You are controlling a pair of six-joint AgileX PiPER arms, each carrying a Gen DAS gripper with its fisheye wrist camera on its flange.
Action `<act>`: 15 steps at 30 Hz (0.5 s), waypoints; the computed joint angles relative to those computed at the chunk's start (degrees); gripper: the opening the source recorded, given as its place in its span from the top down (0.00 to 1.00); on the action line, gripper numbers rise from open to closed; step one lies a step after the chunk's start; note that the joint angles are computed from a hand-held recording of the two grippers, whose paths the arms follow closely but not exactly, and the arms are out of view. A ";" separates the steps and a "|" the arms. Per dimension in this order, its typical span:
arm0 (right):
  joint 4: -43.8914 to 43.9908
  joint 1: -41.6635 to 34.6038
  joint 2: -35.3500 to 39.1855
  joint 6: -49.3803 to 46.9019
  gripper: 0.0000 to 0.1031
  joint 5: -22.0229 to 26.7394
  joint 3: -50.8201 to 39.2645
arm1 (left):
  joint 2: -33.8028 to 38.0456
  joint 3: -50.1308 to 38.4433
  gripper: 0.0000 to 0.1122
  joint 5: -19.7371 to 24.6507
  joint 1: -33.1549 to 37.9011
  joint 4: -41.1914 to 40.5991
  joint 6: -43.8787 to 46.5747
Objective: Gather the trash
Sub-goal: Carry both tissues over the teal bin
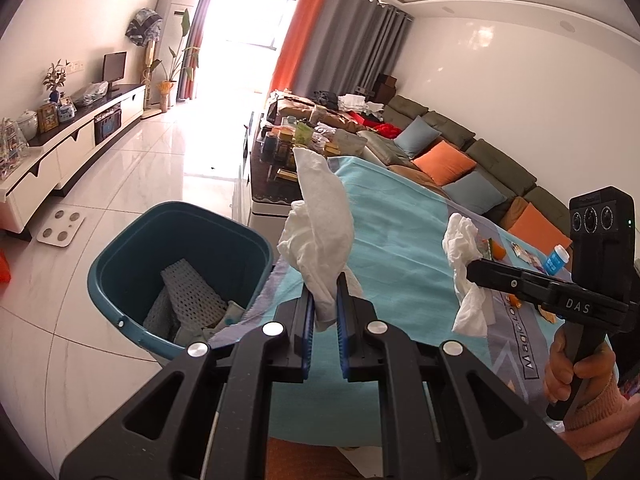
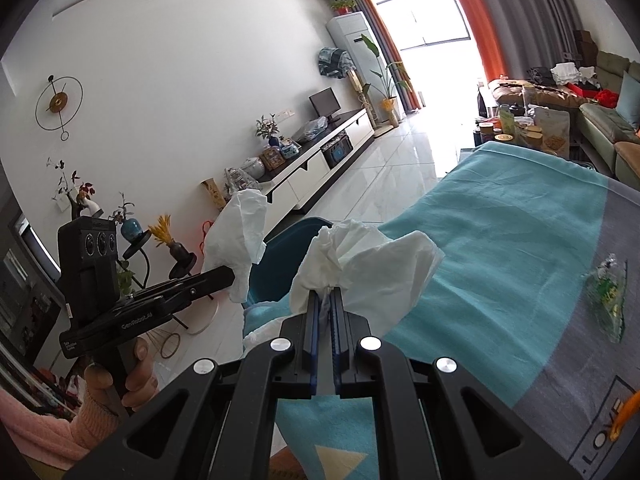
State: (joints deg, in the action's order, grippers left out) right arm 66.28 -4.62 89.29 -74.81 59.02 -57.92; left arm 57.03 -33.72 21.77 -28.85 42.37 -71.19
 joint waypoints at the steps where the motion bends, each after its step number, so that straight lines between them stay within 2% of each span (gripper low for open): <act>1: -0.06 0.38 0.13 0.12 0.96 0.03 -0.13 | -0.10 0.07 0.91 0.18 0.04 0.27 -0.37; 7: -0.54 2.69 1.06 1.04 0.96 -0.58 -1.43 | -0.76 0.75 0.91 0.98 0.24 1.89 -2.69; 12: -0.80 4.57 1.66 1.84 0.96 -0.91 -2.57 | -0.67 0.90 0.91 3.14 -1.56 5.61 -8.11; 15: -1.08 6.17 2.02 2.54 0.96 -1.53 -3.51 | -1.52 1.57 0.91 2.70 -0.02 4.00 -6.25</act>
State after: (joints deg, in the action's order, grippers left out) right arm 65.20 1.55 91.31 -72.27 57.49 -61.43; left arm 55.51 -32.15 24.47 -28.87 46.36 -77.44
